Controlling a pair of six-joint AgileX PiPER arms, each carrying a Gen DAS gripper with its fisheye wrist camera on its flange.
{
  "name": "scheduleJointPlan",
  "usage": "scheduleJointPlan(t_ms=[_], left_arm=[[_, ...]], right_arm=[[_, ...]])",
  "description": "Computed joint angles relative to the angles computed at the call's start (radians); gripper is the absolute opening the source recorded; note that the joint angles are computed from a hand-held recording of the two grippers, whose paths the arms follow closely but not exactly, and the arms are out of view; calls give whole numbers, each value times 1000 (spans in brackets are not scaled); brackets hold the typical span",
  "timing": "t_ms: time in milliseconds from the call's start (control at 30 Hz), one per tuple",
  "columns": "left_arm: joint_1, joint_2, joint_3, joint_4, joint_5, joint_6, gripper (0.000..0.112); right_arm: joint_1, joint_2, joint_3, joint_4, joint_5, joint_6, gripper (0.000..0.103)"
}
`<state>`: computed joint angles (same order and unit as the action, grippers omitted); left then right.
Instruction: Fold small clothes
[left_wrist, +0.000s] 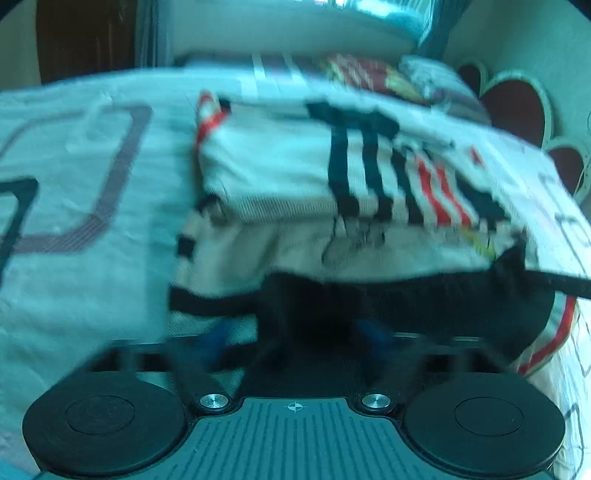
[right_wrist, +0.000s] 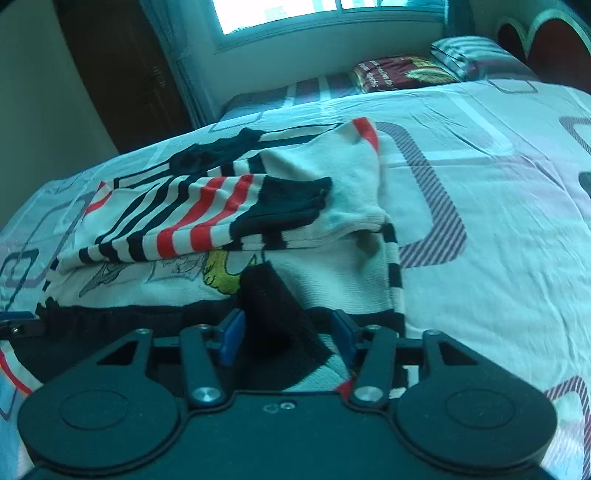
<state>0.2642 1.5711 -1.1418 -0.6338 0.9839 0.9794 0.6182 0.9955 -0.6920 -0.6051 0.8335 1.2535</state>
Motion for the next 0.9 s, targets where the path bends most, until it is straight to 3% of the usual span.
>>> scheduleJointPlan(t_ms=[67, 100, 133, 167, 367, 467, 667, 900], left_arm=[[-7, -30, 38, -10, -36, 7, 47], [-9, -40, 47, -11, -39, 2, 31], [-8, -50, 53, -15, -41, -3, 14], [-3, -61, 59, -28, -39, 8, 12], [62, -107, 36, -207, -4, 82, 10], [43, -85, -41, -256, -12, 50, 10], [-87, 44, -245, -246, -128, -66, 10], [-258, 271, -505, -80, -321, -322, 9]], right_arm=[[13, 19, -10, 4, -1, -23, 20], [22, 25, -18, 9, 7, -38, 10], [46, 29, -22, -13, 23, -24, 9], [66, 29, -25, -27, 33, -20, 9], [186, -38, -52, -206, 129, 153, 7], [165, -54, -91, -269, 141, 162, 7], [-197, 35, -193, -161, -110, -118, 7], [-506, 273, -308, 8, -378, -368, 7]])
